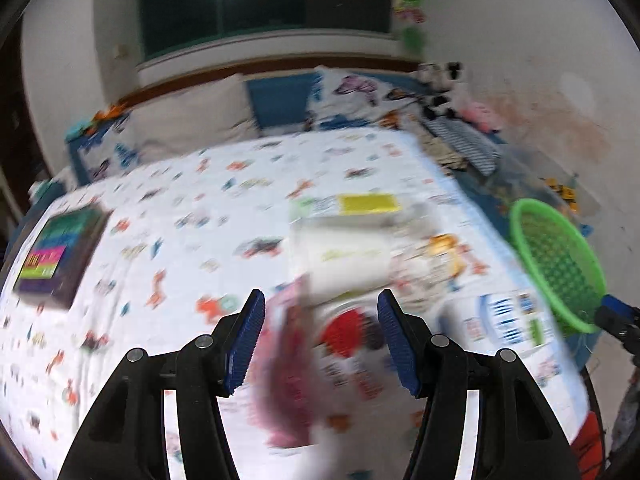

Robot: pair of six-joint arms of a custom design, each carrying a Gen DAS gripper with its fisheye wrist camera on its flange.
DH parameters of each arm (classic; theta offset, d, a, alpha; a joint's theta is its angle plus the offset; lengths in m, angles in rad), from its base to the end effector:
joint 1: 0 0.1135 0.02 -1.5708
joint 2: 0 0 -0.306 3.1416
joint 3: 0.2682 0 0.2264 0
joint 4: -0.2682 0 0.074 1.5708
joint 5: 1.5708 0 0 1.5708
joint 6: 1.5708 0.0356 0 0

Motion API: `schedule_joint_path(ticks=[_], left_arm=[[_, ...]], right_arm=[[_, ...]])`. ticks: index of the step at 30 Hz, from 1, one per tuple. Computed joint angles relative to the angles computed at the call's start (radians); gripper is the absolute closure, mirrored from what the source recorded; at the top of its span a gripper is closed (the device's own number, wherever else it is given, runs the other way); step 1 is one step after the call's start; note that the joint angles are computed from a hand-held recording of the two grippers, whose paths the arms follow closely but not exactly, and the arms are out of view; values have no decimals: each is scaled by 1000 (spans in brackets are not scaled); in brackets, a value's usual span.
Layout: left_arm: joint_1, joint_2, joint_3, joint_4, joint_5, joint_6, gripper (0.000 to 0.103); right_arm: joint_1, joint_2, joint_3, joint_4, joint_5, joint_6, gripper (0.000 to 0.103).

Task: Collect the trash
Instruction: 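Grasp the pink snack wrapper with the left tool while the right tool grasps the milk carton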

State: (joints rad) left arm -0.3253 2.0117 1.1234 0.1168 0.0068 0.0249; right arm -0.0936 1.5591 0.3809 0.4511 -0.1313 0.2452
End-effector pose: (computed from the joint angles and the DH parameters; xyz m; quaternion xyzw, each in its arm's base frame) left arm 0.3916 -0.1324 0.1823 0.1618 0.9069 -0.0613 0.3842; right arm 0.2364 -0.0175 0.1681 0.1270 0.9019 0.0906 0.4029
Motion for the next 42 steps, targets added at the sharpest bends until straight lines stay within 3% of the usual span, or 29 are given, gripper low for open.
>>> schedule_joint_path(ticks=[8,13,29,37,42], left_arm=[[88,68,25,-63,67,-6,46],[107,93,43,-87,103,3,46],[132,147,135,-188,187,36,46],[128,162,169,-227,193,62,46],[128,176,186,-237,187,73,46]], right_arm=[[105,94,109,-61,-7,-97,18],[141,169,261,-213,-58,-270,16],[234,439,674,-623,-51,-784,16],[243,552,785,-720,-31,-863,18],[239,529,745,-681,-37,-841,23]])
